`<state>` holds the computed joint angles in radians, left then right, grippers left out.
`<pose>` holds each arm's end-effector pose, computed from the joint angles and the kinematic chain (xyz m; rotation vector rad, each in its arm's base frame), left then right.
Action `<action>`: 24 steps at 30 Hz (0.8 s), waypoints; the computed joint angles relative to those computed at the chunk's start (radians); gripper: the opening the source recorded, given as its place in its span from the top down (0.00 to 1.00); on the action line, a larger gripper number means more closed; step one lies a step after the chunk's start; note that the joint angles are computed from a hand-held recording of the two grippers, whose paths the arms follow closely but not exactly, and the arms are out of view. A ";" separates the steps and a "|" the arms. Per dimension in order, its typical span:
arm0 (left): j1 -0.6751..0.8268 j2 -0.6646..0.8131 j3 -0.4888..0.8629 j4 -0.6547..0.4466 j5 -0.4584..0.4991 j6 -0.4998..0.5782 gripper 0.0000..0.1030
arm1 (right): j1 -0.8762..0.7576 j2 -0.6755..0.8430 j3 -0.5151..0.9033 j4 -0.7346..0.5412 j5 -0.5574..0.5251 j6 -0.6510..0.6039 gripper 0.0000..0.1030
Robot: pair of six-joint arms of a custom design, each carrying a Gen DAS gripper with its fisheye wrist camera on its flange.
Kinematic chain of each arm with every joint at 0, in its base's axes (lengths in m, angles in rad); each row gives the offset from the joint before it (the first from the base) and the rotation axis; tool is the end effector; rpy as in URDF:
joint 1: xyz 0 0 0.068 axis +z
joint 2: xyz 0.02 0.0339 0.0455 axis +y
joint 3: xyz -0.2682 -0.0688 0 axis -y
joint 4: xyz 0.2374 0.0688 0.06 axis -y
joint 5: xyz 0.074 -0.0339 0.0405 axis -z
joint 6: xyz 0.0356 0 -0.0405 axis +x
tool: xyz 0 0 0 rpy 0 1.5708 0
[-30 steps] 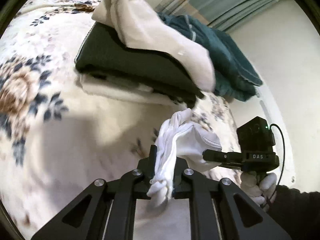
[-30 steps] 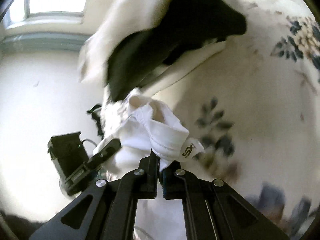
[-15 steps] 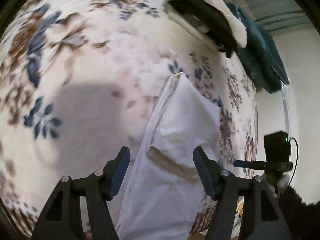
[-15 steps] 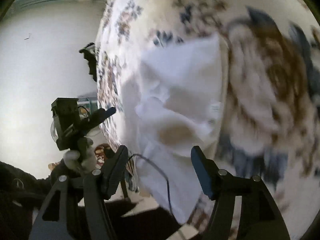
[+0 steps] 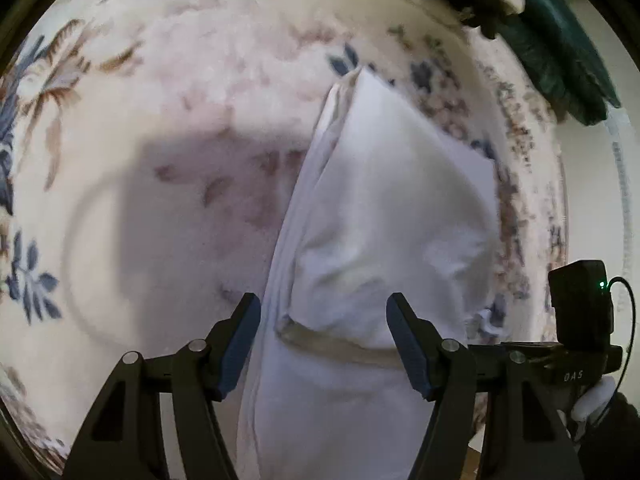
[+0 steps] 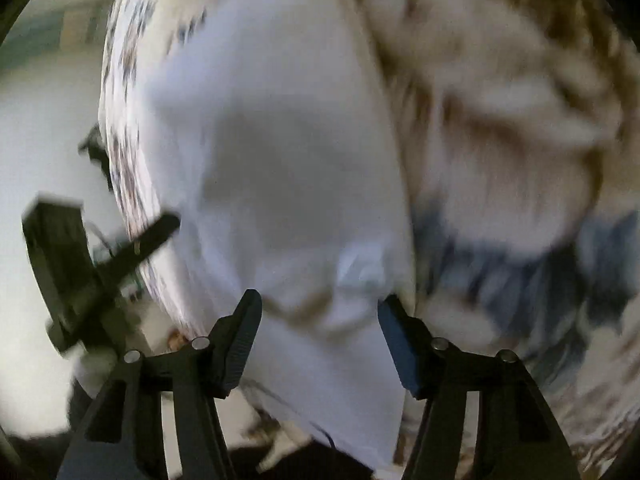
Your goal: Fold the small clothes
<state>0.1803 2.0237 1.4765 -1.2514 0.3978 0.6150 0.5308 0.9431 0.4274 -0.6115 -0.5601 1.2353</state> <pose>0.3440 0.0487 0.1783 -0.5811 -2.9529 0.6924 0.1140 0.0889 0.1716 -0.7995 -2.7040 -1.0040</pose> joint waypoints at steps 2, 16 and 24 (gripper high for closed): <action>0.014 0.021 0.089 -0.052 0.047 0.005 0.39 | -0.055 -0.113 0.039 -0.108 0.033 -0.013 0.39; -0.168 0.397 0.535 -0.063 0.173 -0.170 0.87 | -0.584 0.305 0.205 0.048 0.078 -0.250 0.98; -0.123 0.438 0.626 -0.163 0.211 -0.165 0.75 | -0.521 0.490 0.287 0.075 0.121 -0.255 0.96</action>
